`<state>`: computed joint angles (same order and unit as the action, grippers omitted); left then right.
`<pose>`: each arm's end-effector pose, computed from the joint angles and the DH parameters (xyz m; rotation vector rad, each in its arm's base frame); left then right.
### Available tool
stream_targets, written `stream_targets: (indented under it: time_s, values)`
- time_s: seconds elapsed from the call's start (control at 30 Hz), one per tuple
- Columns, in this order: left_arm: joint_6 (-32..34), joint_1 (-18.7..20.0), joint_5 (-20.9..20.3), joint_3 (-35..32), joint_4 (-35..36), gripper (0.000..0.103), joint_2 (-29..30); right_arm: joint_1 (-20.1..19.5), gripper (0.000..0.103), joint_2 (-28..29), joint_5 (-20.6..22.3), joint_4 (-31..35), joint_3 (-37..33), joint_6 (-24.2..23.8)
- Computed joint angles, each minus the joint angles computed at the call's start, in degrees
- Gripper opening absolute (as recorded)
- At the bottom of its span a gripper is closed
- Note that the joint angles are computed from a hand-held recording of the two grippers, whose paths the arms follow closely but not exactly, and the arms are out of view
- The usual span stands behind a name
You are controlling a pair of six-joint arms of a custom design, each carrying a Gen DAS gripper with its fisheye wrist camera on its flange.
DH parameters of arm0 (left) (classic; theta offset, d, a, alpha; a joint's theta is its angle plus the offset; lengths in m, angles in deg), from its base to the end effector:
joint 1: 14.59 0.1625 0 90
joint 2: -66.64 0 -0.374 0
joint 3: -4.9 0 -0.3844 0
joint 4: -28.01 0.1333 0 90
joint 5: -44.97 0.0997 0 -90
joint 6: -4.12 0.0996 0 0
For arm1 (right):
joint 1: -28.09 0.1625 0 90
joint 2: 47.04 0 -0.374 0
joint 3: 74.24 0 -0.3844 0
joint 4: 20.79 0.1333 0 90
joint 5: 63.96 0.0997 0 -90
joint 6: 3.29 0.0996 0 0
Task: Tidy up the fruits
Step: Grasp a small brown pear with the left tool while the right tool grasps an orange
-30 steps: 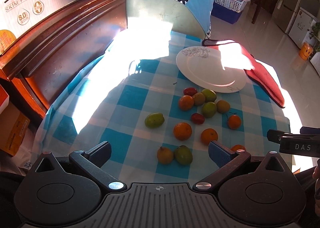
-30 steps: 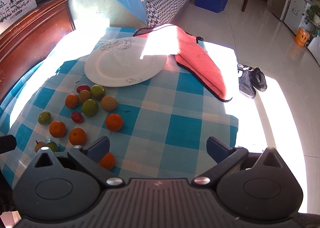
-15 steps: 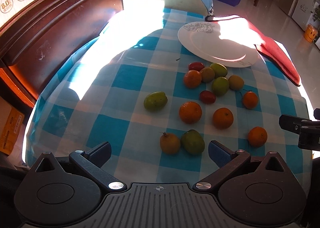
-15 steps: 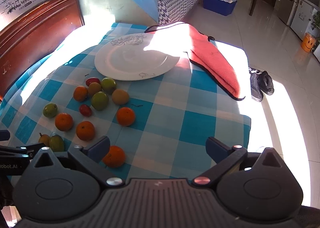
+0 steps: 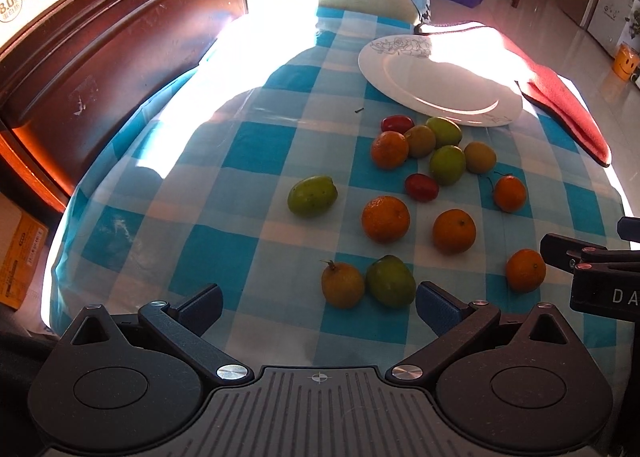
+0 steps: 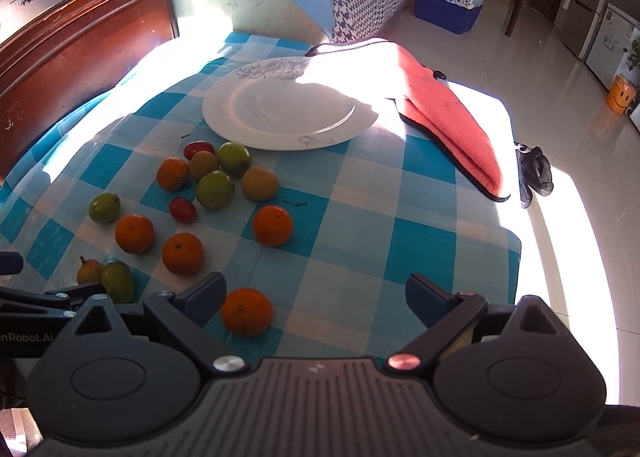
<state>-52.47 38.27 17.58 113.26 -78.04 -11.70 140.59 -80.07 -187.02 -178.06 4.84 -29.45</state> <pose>-0.1216 -0.5278 0.2679 -0.2022 2.1137 -0.7623 0.3422 -0.6197 0.0479 0.9105 -2.3539 0.4479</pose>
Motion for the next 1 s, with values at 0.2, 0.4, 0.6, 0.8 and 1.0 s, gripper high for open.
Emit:
stream_targets:
  time_s: [0.2,0.4,0.6,0.8,1.0]
  values:
    - [3.74,-0.42,0.59,1.7,-5.31,0.094,-0.44,-0.07,0.084,-0.19,0.57,0.81,0.29,-0.2]
    - [4.98,-0.29,-0.12,1.97,-6.96,0.059,-0.43,-0.21,0.054,-0.33,0.57,3.31,-0.14,0.92]
    - [5.82,0.32,-1.78,2.38,-8.92,0.024,-0.88,-0.69,0.024,-0.55,1.12,5.78,-0.67,2.78]
    - [6.11,0.39,-0.81,3.25,-9.58,0.027,-1.96,-1.74,0.024,-1.82,3.4,7.09,-0.6,6.91]
    - [6.31,0.89,-0.43,5.45,-12.2,0.066,-4.92,-2.9,0.07,-3.71,7.33,7.48,0.35,11.39]
